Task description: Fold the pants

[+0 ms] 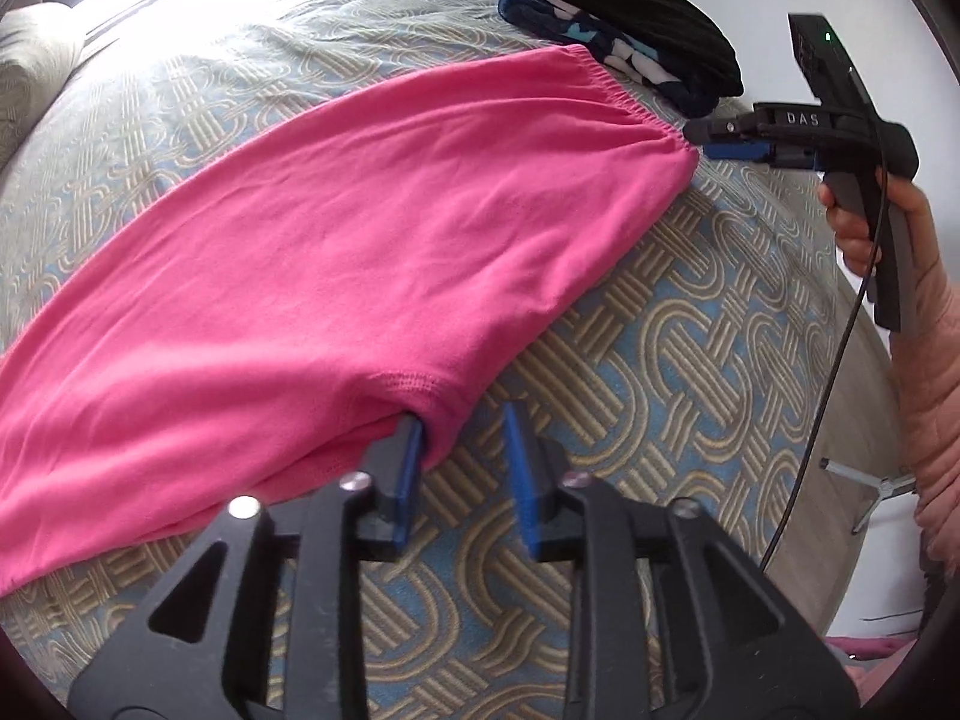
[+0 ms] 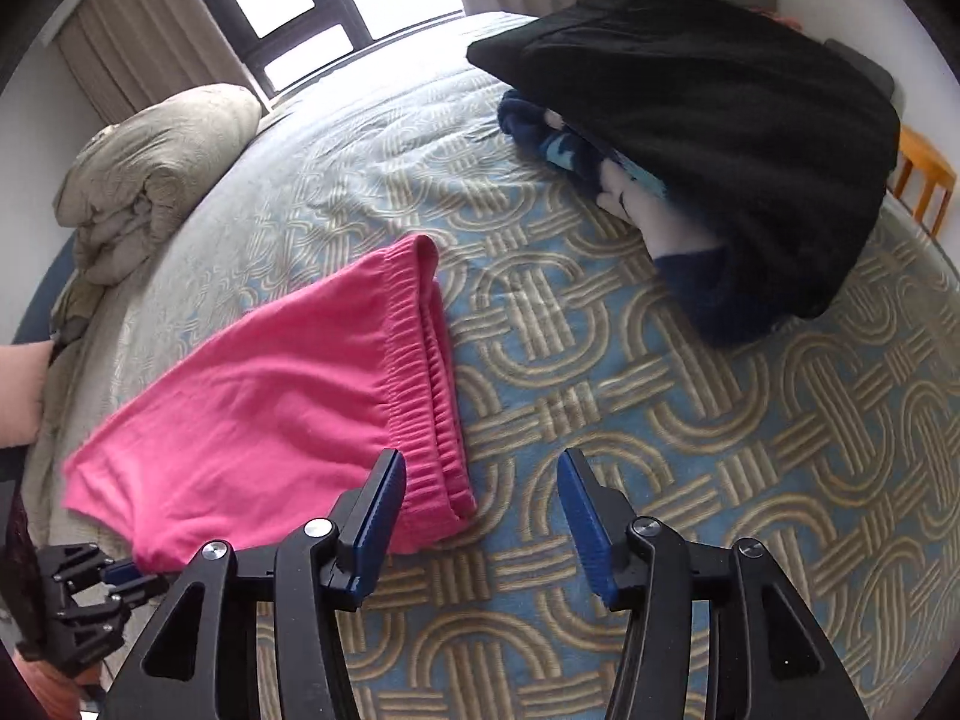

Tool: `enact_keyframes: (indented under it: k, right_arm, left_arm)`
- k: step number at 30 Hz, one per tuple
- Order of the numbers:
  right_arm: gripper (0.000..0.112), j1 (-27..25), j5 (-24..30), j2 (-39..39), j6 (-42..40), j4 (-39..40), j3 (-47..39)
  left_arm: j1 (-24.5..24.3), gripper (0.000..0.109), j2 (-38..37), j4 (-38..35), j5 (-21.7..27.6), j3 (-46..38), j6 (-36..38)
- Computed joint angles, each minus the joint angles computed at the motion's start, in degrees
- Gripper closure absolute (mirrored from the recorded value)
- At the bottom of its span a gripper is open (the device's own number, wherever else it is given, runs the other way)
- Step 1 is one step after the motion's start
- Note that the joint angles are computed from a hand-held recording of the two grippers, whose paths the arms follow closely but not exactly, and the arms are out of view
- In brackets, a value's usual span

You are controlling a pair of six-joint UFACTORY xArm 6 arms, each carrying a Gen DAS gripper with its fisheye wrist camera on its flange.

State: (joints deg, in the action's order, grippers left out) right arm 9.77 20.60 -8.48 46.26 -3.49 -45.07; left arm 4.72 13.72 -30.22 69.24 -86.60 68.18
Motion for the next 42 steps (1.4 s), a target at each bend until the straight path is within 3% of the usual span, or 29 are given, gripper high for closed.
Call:
enact_keyframes:
  k: [2, 6, 7, 8, 9, 13, 16, 19, 21, 23, 26, 28, 32, 37, 40, 42]
  right_arm:
    - [0.056, 0.0, -2.1, 0.1, -6.3, 9.1, 1.8]
    - [0.057, 1.1, -6.6, 1.4, -8.6, 15.8, 3.4]
    - [0.061, 1.0, -7.5, 1.9, -7.1, 14.6, 3.1]
    - [0.089, 1.2, -8.7, 2.4, -7.3, 15.6, 2.7]
    - [0.091, 1.2, -8.6, 2.7, -5.2, 14.1, 2.2]
    - [0.092, 0.3, -5.8, 0.0, 9.0, -5.1, 1.2]
    - [0.091, 0.0, -2.7, -0.8, 7.8, -5.9, 1.7]
    - [0.087, 0.0, -2.3, -0.2, 3.7, 2.1, 3.5]
    - [0.079, 0.2, -2.7, -1.9, 7.8, -0.1, 4.9]
    - [0.062, 0.7, 6.1, -3.4, 18.2, -10.7, 2.3]
    - [0.059, 3.0, 23.4, -2.5, 30.0, -28.6, -3.8]
    - [0.059, 4.6, 26.9, -4.1, 33.1, -33.3, -4.4]
    - [0.059, 3.9, 13.3, -6.6, 28.6, -30.0, -2.1]
    - [0.059, 5.2, 8.1, 6.0, 20.6, -29.4, -14.4]
    - [0.083, 4.3, 4.6, 13.4, 11.0, -19.2, -20.8]
    - [0.095, 3.5, 10.1, 18.3, 10.2, -16.5, -26.4]
  left_arm:
    - [-0.5, 0.061, -0.5, 0.1, -1.9, 1.5, -0.1]
    - [-2.9, 0.064, -0.8, 1.1, -7.8, 4.0, -0.1]
    - [-3.5, 0.085, -0.7, 1.2, -9.2, 4.2, -1.0]
    - [-3.6, 0.097, -0.8, 1.4, -9.8, 4.2, -1.5]
    - [-3.5, 0.1, -0.8, 1.2, -9.0, 3.5, -2.0]
    - [-1.1, 0.1, -4.2, -3.4, -6.1, 5.7, 5.2]
    - [-0.6, 0.1, -5.2, -2.5, -4.3, 7.7, 7.7]
    - [-0.6, 0.1, -5.0, -1.3, -4.6, 8.8, 6.3]
    - [0.6, 0.1, -3.5, -1.8, -0.4, 6.0, 4.9]
    - [2.4, 0.1, -1.8, -2.2, 4.6, 2.4, 4.6]
    - [4.4, 0.1, -1.5, -2.3, 6.6, 0.6, 5.4]
    - [5.5, 0.1, -0.8, -2.8, 6.8, -0.5, 4.9]
    - [5.5, 0.1, 2.5, -1.9, 7.0, -4.2, 0.4]
    - [4.5, 0.096, 3.8, -2.7, 8.2, -5.9, -2.5]
    - [3.0, 0.088, 3.2, -4.4, 6.0, -5.6, -2.3]
    - [1.9, 0.083, 3.6, -6.0, 5.5, -6.2, -2.2]
